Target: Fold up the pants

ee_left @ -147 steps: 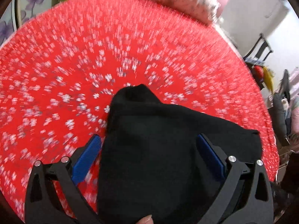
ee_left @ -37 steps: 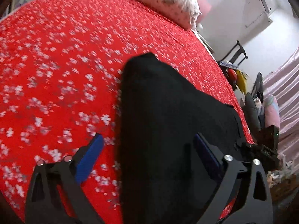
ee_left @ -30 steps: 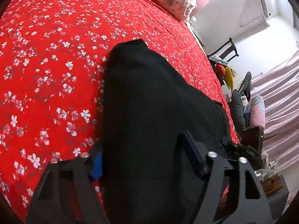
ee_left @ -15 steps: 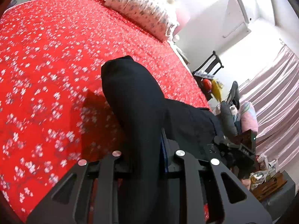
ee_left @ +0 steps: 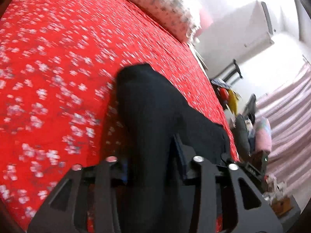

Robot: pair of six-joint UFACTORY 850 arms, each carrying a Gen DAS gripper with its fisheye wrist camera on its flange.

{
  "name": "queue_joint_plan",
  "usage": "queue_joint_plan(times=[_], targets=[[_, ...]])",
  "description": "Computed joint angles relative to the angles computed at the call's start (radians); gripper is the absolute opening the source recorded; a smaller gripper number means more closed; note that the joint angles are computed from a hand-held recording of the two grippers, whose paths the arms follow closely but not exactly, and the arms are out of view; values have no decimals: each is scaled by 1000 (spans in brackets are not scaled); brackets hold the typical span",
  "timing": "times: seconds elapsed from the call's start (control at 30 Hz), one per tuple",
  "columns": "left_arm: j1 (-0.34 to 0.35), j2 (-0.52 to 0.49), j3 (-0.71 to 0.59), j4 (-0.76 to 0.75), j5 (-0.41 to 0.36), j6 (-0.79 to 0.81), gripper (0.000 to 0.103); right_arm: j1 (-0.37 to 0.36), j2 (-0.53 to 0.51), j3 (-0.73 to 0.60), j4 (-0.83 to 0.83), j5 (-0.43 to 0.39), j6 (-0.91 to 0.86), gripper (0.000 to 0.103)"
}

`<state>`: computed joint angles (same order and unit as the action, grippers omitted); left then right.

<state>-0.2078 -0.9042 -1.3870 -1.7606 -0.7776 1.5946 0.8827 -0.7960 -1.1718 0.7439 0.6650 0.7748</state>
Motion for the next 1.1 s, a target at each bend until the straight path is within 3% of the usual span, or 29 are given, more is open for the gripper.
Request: queue_joint_plan(times=[0.03,0.1,0.17,0.27,0.33,0.4,0.47,0.57,0.67,0.77,0.87,0.9,1.03,1.1], targets=[[2,22,28,-61,29,49,67,1,5,-6,35,-28,-34,56],[13,73,96,-213,67,166,76,16,18,-18,216,-69,-214,70],[28,109,150,-291,41,241,76,40,31,-35,426,-59,-423,71],[34,165,222,-296,-35,353,79,100,56,-40,591,86,-595,71],[22,186,244,-218,-84,388,87,122,73,-33,491,135,-546,71],[2,194,252,-161,-97,397,88,121,70,-31,282,122,-397,71],[-30,194,248,-128,-38,400,88,100,57,-39,143,68,-286,74],[-73,155,196,-64,119,313,87,67,1,-100,144,-91,-235,72],[-90,152,208,-150,159,402,86,57,1,-61,26,-22,-47,69],[-102,172,248,-277,154,556,88,66,-6,-48,11,38,-6,69],[-123,236,355,-538,157,852,94,101,5,-59,159,56,-145,78],[-129,264,400,-623,138,957,101,116,8,-74,249,60,-246,87],[-141,363,610,-895,-46,1312,101,190,-19,-164,617,129,-664,91],[-157,383,659,-957,-78,1389,101,219,-55,-240,781,162,-860,92]])
